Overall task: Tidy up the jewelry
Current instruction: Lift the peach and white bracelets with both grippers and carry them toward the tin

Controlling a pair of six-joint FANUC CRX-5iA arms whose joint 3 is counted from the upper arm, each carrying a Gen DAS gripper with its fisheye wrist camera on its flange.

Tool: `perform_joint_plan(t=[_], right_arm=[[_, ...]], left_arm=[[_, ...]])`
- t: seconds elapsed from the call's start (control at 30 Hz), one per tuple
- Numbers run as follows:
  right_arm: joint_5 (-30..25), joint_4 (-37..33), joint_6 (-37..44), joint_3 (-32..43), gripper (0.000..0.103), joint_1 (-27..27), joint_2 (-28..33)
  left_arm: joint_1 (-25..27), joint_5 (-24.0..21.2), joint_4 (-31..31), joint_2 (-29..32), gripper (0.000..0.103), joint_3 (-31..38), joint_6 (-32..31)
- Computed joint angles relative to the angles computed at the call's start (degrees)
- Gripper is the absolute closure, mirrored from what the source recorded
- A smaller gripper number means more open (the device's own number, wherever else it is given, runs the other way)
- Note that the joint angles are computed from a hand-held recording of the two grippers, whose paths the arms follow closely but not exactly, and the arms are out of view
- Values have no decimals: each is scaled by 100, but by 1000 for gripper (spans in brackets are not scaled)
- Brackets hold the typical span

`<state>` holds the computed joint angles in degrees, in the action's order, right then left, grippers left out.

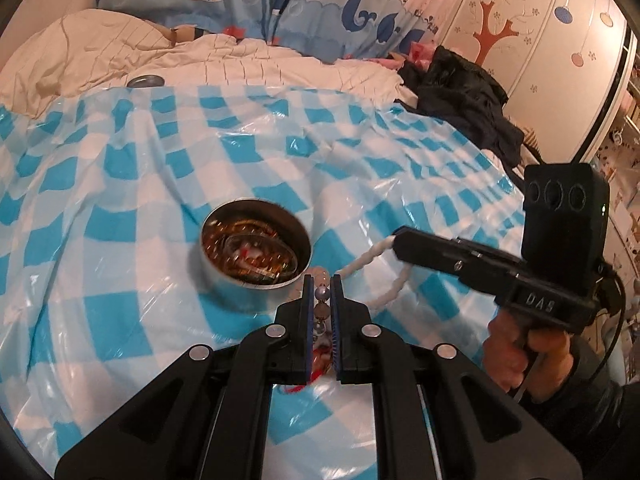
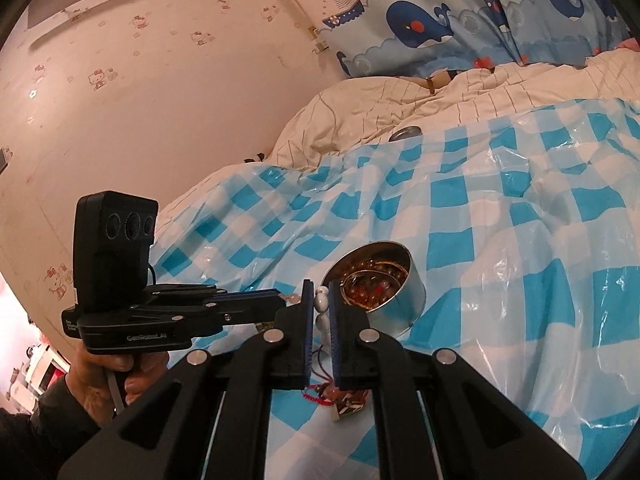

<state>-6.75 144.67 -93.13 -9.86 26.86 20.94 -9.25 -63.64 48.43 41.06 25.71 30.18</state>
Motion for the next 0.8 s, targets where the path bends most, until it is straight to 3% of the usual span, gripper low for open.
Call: perform_joint_plan(t=[0.8], right_arm=[[-166, -782, 790, -106, 95, 140, 29]], left_arm=[[-162, 520, -32, -173, 96, -220, -199]])
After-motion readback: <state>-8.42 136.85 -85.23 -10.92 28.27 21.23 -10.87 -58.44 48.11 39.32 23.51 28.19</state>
